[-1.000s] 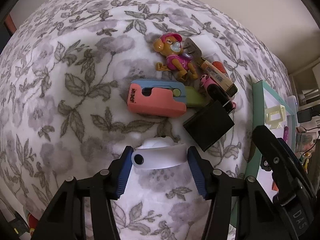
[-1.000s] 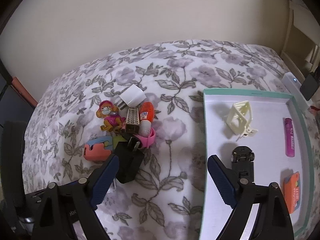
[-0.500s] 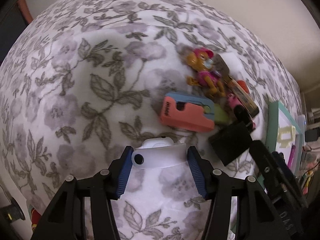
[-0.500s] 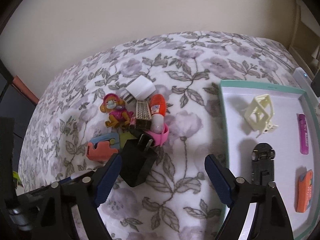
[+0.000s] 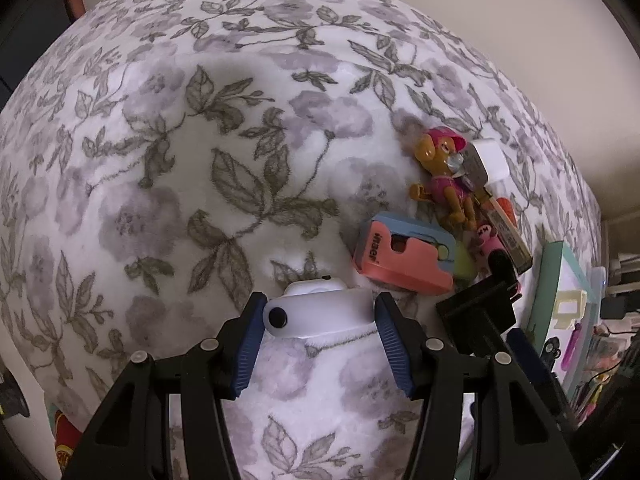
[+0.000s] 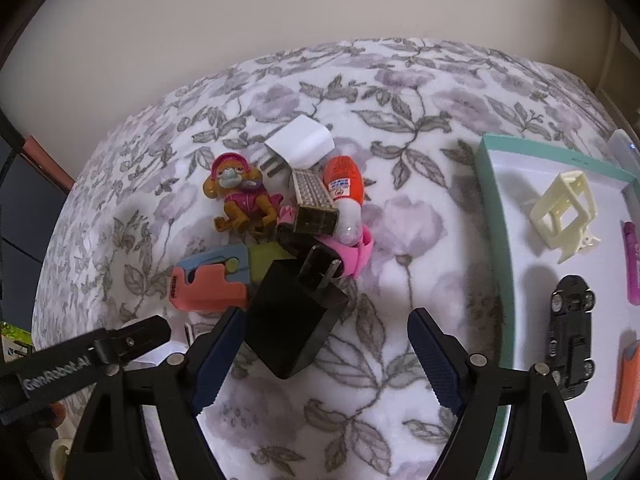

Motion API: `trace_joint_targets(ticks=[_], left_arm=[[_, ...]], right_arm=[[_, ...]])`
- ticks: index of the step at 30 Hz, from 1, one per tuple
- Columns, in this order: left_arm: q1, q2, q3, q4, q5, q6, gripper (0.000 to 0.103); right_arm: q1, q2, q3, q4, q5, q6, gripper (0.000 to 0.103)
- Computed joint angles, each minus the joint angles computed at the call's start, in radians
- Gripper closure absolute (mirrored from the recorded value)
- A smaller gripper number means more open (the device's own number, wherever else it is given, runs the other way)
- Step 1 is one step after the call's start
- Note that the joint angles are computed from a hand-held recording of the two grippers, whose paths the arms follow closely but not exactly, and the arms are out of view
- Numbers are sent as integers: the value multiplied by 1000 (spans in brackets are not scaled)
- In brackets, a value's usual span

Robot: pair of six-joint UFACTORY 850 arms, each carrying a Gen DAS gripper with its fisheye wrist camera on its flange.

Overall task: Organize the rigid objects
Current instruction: 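Grasp the white watch band with the left tool while the right tool lowers toward the black charger, then grasp the black charger plug with the right tool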

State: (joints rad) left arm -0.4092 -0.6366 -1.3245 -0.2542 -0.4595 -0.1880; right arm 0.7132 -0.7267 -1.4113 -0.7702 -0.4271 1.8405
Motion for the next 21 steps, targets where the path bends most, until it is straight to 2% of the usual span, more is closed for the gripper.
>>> trace_joint_targets(ticks=[5,8,10,13,17,21], left_arm=[[10,-2,1,-80,-3,60,45],[19,-8,-1,-112,-11,88,45],[20,-12,-3,-132,-13,104,45],[20,-18,-9,-124,-20,96,45],[20,-27,-15,-124,-30,91,44],[18,-30,-17,-99,-33,77,44]], right_arm=[[-6,-5,6,-32,45,58,24],[-10,-5,13,-95,91,136,36],[-10,-6,12,-137,114,176,48],[-7,-12,1,-141,107,173,50],[-11,-3,21,-203,134,255,51],[-11,9,37,-259,144,318,57]])
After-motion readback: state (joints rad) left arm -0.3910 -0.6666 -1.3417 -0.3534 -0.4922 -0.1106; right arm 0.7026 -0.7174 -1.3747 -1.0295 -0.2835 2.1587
